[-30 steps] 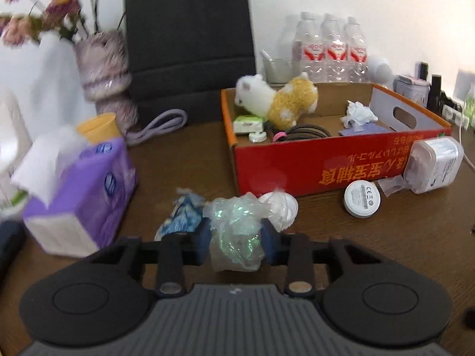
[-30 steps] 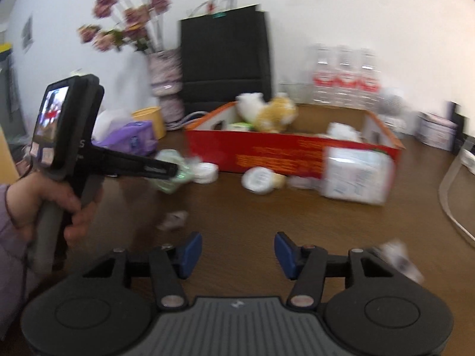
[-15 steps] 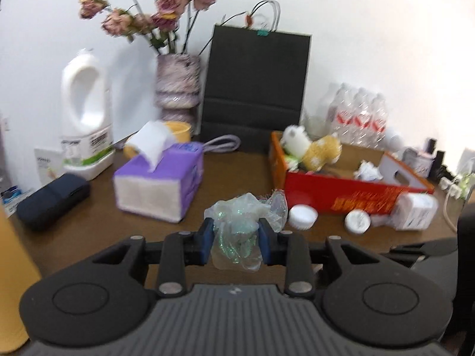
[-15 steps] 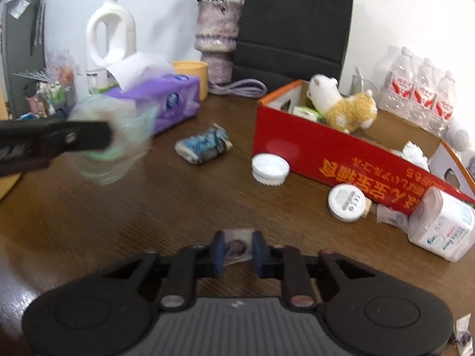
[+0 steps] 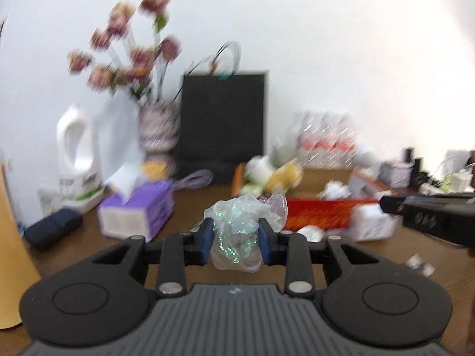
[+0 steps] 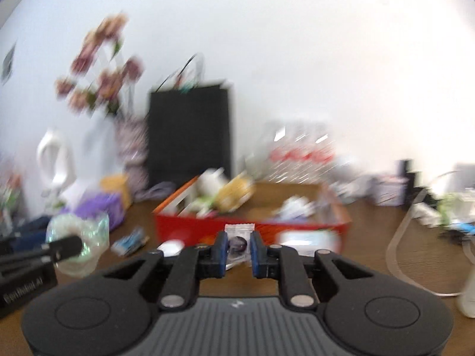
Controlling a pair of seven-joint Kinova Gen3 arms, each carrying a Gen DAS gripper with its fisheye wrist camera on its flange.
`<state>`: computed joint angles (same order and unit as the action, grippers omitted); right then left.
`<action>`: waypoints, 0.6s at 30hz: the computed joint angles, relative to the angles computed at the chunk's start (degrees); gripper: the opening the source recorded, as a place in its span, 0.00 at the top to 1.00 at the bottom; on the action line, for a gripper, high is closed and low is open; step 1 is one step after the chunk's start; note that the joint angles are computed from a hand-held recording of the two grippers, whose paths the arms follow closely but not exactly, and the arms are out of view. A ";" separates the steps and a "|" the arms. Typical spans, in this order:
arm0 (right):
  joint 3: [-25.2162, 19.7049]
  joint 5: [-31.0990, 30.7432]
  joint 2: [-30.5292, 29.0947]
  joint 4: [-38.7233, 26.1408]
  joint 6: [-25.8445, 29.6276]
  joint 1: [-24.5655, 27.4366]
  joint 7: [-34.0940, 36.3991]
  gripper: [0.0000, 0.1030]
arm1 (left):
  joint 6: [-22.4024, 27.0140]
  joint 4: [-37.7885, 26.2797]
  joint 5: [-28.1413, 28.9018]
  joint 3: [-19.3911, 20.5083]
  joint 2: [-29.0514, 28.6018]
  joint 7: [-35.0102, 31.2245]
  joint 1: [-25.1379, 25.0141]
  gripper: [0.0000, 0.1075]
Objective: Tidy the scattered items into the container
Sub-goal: 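Carry the plastic bag and packet into the box and open both tools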
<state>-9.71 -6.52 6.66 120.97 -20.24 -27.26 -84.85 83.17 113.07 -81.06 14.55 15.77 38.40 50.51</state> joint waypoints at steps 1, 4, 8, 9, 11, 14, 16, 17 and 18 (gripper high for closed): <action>0.07 1.30 -1.15 1.25 -0.92 1.19 -1.40 0.86 | -0.89 -0.19 -1.03 0.36 0.12 0.70 0.33 0.70; 0.66 4.12 -4.58 5.35 -3.38 3.89 -3.80 0.86 | 0.35 -1.71 -2.25 0.97 1.48 1.99 2.59 0.70; 1.48 8.63 -9.10 12.09 -8.81 6.48 -9.50 0.86 | 7.12 -3.39 -4.09 1.12 4.48 3.72 8.38 0.70; 1.15 9.08 -9.94 14.04 -10.93 7.20 -10.18 0.86 | 8.88 -3.58 -4.42 1.14 5.40 4.11 9.88 0.70; 2.17 11.97 -11.92 17.38 -13.49 7.24 -13.19 0.86 | 13.18 -3.95 -4.64 0.92 7.73 4.50 13.12 0.70; 2.25 14.66 -14.79 22.40 -17.46 7.21 -15.31 0.86 | 17.73 -3.83 -2.63 0.97 8.89 7.21 16.98 0.70; 1.71 15.01 -16.26 24.79 -19.11 6.85 -15.55 0.86 | 18.32 -2.91 -0.92 1.51 8.57 10.77 18.37 0.70; 1.87 16.00 -16.76 25.39 -19.16 6.45 -16.80 0.86 | 18.54 -2.97 -0.01 1.72 8.68 11.63 18.76 0.70; 1.96 16.24 -16.94 25.88 -19.46 5.65 -17.36 0.86 | 18.71 -3.45 0.92 1.84 8.82 11.80 18.97 0.70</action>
